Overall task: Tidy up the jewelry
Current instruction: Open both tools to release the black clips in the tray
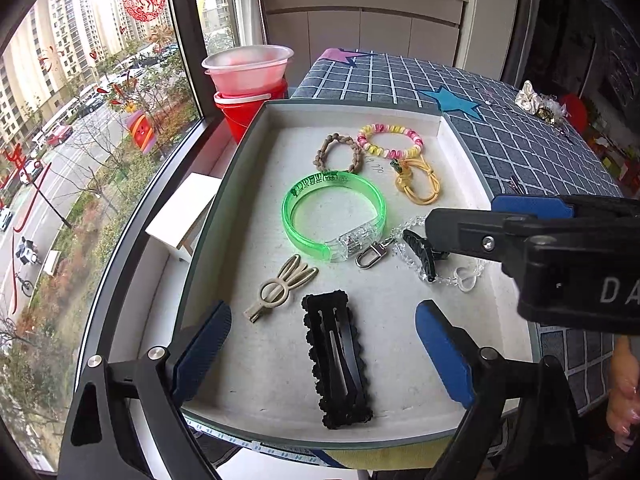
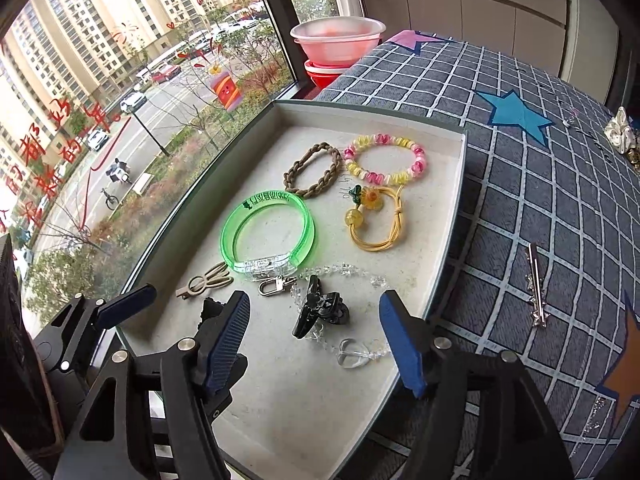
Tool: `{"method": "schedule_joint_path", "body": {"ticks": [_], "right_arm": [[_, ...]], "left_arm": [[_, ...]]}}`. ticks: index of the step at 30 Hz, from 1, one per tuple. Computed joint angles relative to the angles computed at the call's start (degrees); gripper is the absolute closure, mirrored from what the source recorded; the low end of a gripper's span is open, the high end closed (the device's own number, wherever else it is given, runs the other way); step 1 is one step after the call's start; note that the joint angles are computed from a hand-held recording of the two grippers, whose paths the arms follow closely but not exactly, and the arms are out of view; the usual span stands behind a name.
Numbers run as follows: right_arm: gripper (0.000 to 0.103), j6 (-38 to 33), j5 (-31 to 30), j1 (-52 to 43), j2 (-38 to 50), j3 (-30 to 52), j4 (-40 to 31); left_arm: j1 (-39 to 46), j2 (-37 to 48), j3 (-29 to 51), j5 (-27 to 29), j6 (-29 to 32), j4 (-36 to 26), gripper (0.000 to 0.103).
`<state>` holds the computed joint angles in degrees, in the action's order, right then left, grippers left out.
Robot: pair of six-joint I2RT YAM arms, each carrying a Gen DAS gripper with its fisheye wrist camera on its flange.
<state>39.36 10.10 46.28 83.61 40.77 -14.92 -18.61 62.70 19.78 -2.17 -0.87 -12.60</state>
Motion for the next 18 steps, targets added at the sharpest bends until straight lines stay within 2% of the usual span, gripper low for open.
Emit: {"method": "schedule_joint_path", "body": {"ticks": [3,9,18], "right_arm": [[0.024,0.31,1.02,-0.46,-3.84,-1.37,-1.38],[0.021,1.62,2.61,-1.02,-11.25,-4.81,-4.69],[0.018,4.42,1.77,-4.45,-23.45,-11.60,-8.90]], "left_arm": [[-0.47,0.64,0.49,-0.85,-0.43,-0.05,0.004],[-1.36,1.13,1.33,-1.82,-1.50,-0.96,0.004],[-5.37,-0.26,2.56,-4.21,-3.51,-3.55,0.004]]}}
